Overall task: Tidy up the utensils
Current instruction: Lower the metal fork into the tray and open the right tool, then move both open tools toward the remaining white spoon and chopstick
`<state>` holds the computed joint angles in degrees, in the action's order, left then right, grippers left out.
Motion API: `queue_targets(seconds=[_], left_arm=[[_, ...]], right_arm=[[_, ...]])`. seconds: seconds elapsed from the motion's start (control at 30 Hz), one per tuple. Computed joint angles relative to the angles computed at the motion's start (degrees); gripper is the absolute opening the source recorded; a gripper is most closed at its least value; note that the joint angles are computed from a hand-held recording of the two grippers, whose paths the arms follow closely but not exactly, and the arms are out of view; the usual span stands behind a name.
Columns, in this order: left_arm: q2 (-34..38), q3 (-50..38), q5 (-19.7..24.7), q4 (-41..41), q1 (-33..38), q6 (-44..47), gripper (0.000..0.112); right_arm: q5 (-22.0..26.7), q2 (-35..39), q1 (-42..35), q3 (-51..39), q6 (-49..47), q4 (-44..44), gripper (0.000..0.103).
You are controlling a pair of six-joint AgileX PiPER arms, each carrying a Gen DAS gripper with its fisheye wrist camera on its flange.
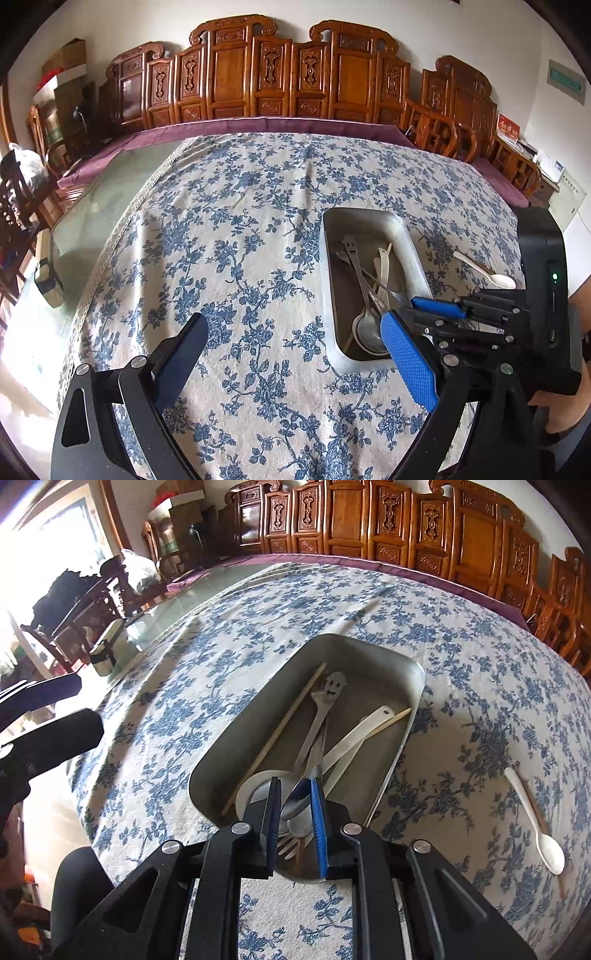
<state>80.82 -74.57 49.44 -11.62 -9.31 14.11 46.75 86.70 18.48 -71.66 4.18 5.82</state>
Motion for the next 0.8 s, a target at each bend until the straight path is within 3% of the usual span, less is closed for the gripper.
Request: queue_targets(seconds=[0.17,0.4,0.57,0.8], left_arm=[[-0.3,0.5,-0.4,0.8,-0.9,-0.7,0.091],[-1.3,1.3,-0.5,1.8,-3.0,-2.2,0.091],[-2.9,2.1,-1.3,4.2,-6.4,-5.9,0.091],[-3.7,2.3,-1.7,8.3,-13.1,-13.3,0.091]], right_arm=[[-0.7,-2.7,-2.3,2.5,-5.2,5.6,0.019],[0.1,-10.0,-7.3,6.0,-10.2,6.7,0.019],[2.5,-16.0,-16.3,9.0,-17.0,8.7,0.019],[7.3,-21.0,-34.3,13.1,-34.1,14.3,0.024]])
